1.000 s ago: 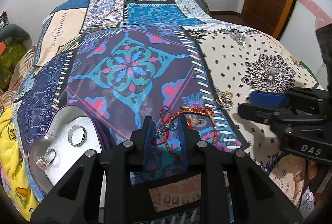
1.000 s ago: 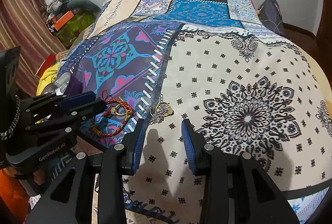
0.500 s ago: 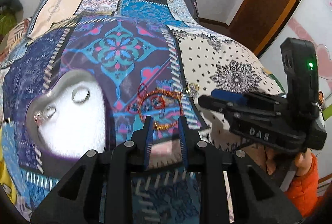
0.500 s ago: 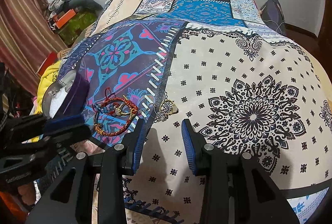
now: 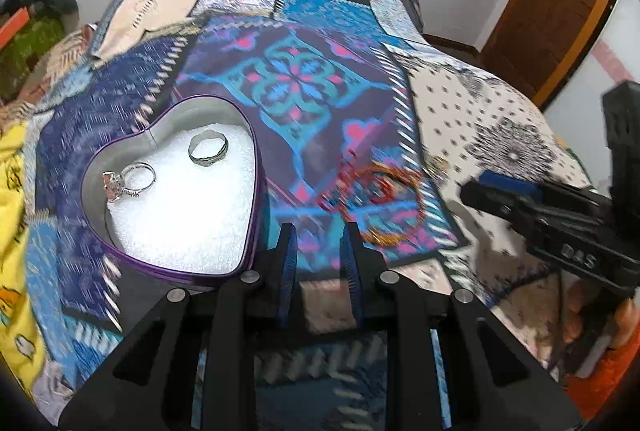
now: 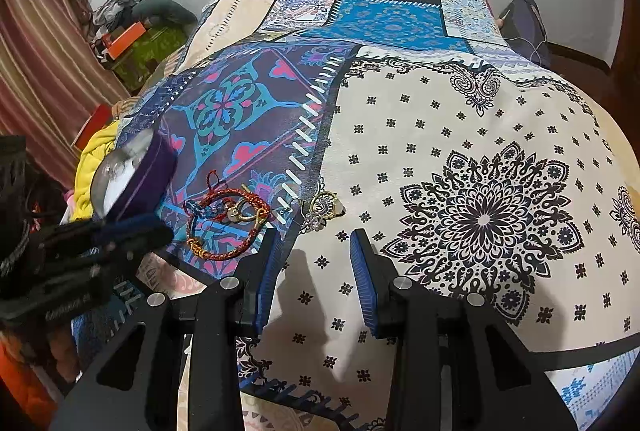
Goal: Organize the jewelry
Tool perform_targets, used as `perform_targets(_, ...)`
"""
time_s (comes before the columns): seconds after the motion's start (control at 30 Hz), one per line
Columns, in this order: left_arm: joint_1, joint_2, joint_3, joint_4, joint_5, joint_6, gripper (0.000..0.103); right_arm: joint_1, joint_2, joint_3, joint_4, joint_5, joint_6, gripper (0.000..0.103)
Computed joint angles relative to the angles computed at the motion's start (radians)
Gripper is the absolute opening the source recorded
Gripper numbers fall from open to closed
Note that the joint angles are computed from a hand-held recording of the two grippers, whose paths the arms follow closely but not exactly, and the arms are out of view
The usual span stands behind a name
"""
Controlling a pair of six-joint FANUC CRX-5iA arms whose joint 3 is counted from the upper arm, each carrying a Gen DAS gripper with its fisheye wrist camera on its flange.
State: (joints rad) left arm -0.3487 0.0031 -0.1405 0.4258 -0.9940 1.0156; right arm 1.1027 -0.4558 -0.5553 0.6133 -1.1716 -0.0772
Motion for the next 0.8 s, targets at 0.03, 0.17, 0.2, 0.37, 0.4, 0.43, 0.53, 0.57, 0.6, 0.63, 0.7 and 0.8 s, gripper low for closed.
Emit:
perform_targets(0.03,0.005,0.014,0.007,0.012,0.002,-0.006,0.023,-0.001,0.002,0.002,-0.001,0.001,0.002,0.032)
perform_targets(0.17,0.013,0.053,0.025,0.059,-0.001,-0.048,0.023,-0.004,0.015,0.011,-0.01,0.001,0.018,0.032)
perform_targets(0.2,0.01,0.056,0.026,0.064,-0.001,-0.059,0.023,-0.007,0.019,0.013,-0.013,0.003,0.024,0.032)
perform_targets(0.37,-0.023,0.06,0.024,0.049,0.017,-0.131,0.023,-0.023,0.039,0.021,-0.026,0.016,0.047,0.032)
perform_targets(0.4,-0.027,0.058,0.021,0.048,0.022,-0.14,0.023,-0.026,0.044,0.023,-0.027,0.019,0.05,0.032)
perform_targets(0.43,-0.03,0.057,0.016,0.055,0.026,-0.155,0.022,-0.028,0.048,0.024,-0.025,0.019,0.048,0.032)
perform_targets(0.53,-0.034,0.06,0.011,0.062,0.031,-0.172,0.011,-0.035,0.058,0.025,-0.019,0.022,0.043,0.032)
perform_targets(0.57,-0.033,0.062,0.011,0.07,0.028,-0.178,0.008,-0.038,0.061,0.025,-0.016,0.022,0.037,0.032)
perform_targets(0.6,-0.031,0.065,0.011,0.077,0.024,-0.181,0.004,-0.039,0.064,0.024,-0.011,0.02,0.032,0.032)
perform_targets(0.63,-0.029,0.066,0.009,0.086,0.024,-0.184,0.003,-0.039,0.067,0.025,-0.007,0.017,0.027,0.032)
perform_targets(0.7,-0.022,0.065,0.0,0.109,0.024,-0.196,0.003,-0.038,0.077,0.028,0.004,0.008,0.017,0.027)
perform_targets(0.8,-0.014,0.055,-0.017,0.134,0.032,-0.209,0.002,-0.033,0.085,0.028,0.013,-0.002,0.013,0.015)
